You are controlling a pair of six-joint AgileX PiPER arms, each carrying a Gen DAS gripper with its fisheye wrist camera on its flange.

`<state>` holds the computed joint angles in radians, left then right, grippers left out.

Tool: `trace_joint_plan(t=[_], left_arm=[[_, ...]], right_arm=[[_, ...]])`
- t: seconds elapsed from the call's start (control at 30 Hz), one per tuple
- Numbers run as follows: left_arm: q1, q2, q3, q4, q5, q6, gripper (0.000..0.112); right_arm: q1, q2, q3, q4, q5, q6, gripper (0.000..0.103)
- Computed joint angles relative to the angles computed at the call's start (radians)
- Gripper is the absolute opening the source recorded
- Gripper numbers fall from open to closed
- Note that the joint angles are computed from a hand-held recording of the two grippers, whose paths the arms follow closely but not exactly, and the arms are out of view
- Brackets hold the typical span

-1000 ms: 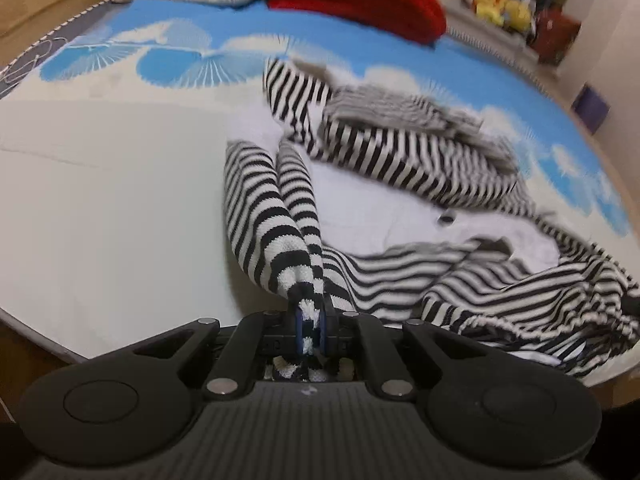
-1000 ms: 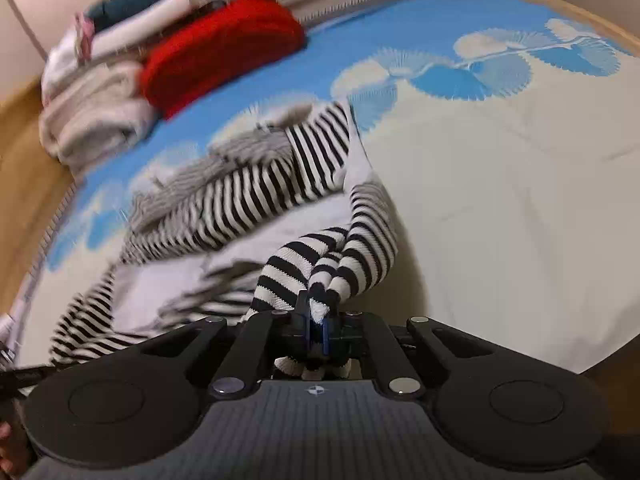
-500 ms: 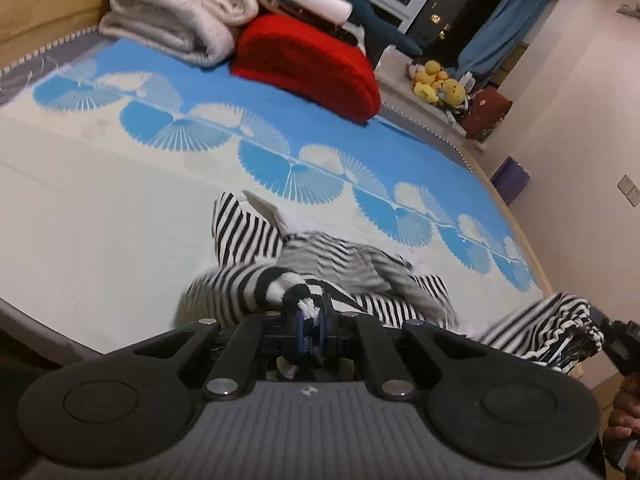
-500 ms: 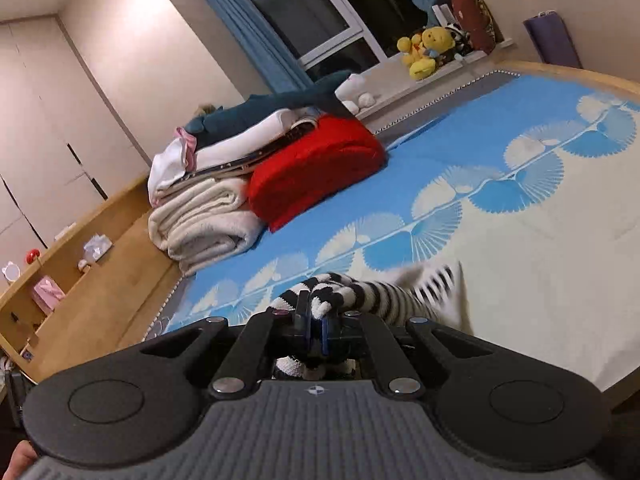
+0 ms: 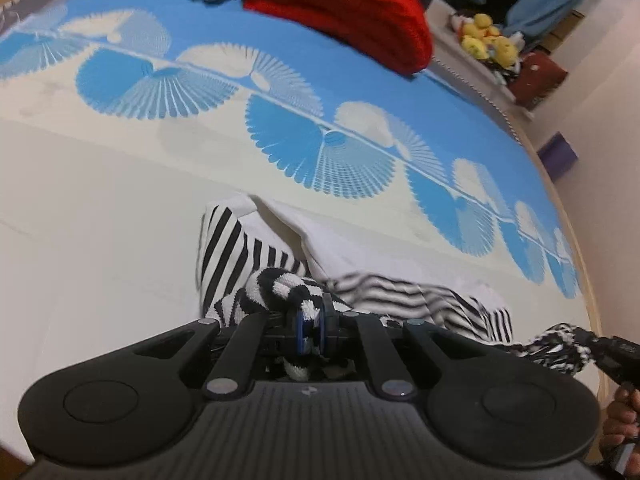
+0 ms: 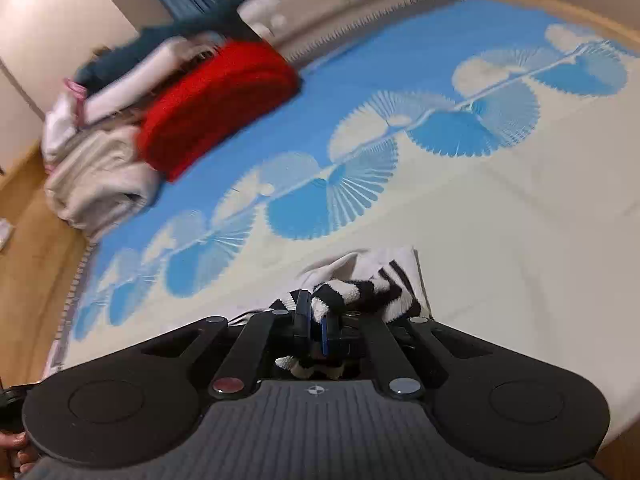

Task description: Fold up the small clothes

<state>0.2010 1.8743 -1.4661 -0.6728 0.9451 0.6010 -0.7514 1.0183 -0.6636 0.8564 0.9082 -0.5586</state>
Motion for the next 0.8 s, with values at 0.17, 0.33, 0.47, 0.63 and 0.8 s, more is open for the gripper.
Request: trace_joint_plan(t=[0.17,0.33,0.47,0.63,0.8], left_arm=[[-0.018,0.163,-0.200,0.015,0.032,-0.171,0.025],[0.041,0.137,-0.165,-0.100,-0.045,-0.147,0.049],[0.031,0.124,-0.143,-0.058,-0.040,-0.038,0.049],[-0.018,0.079,-0.053,0.051,-0.100,0.099,0.068],[-0.098,0.071,0.010,0.181,-0.207,0.125,0.080]], right_arm=[[0.234,0.225,-0.022,-0.058,-0.333,0.119,0.007],[0.110,0.197,-0.008,0.146,-0.324,0.019,0.037],[0.060,0.162,0.019,0.205,-0.298,-0.172,0.042],[0.121,0.160,0.038,0.073,-0.267,-0.359,0.042],[0.341,0.166,0.086,-0.195,-0.470,-0.301,0.051]])
